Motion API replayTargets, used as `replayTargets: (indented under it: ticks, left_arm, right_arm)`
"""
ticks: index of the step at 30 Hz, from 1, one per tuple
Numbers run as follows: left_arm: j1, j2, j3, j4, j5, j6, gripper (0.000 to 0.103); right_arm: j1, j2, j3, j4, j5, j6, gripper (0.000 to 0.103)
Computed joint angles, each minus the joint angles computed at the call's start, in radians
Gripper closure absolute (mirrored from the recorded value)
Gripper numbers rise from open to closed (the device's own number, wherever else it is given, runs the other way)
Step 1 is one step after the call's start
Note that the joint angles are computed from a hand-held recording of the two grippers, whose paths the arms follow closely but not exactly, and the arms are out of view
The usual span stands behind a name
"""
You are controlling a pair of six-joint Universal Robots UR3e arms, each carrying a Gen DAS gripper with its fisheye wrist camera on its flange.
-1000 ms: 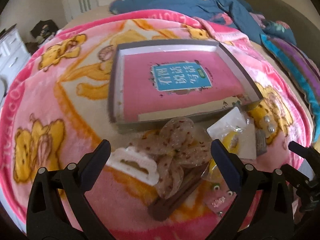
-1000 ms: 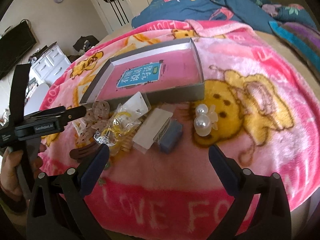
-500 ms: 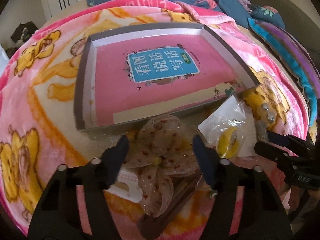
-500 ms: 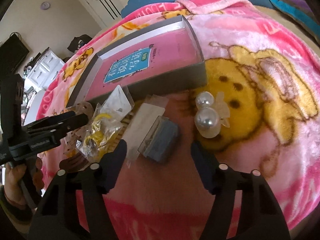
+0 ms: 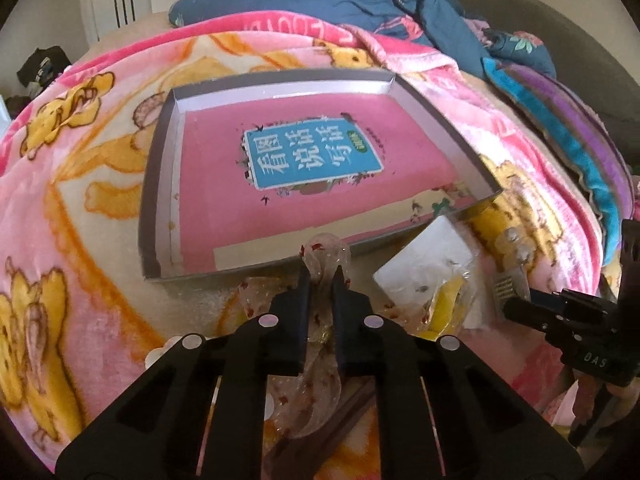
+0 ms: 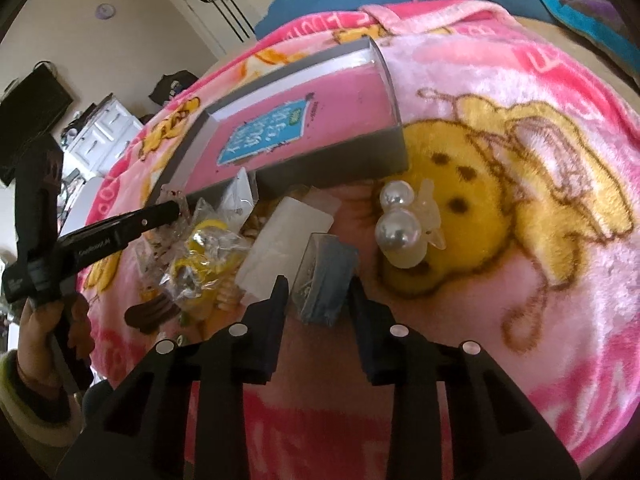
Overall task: Organize jewelry
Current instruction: 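Carry the bow into the grey box and release while the right tool drops the blue block there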
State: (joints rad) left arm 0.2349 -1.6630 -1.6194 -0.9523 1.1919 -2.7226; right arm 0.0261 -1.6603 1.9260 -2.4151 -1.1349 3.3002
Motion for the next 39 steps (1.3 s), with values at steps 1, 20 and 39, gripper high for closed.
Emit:
replayTargets:
  ticks: [1, 20, 39]
  left_arm:
    - [0.01, 0.012, -0.001, -0.006, -0.017, -0.001, 0.099]
    - [0.129, 0.017, 0.214, -0.128, -0.107, 0.001, 0.099]
    - [0.118, -0.163, 0.371, -0.067, -0.085, -0.118, 0.098]
  right_arm:
    - [-0.005, -0.013, 0.005, 0.003, 0.002, -0.006, 0.074]
    - [-0.022, 0.01, -0.213, 0.041, 0.033, -0.05, 0.076]
    - [0.081, 0.447, -0.796, 0.147, -0.043, -0.078, 0.076]
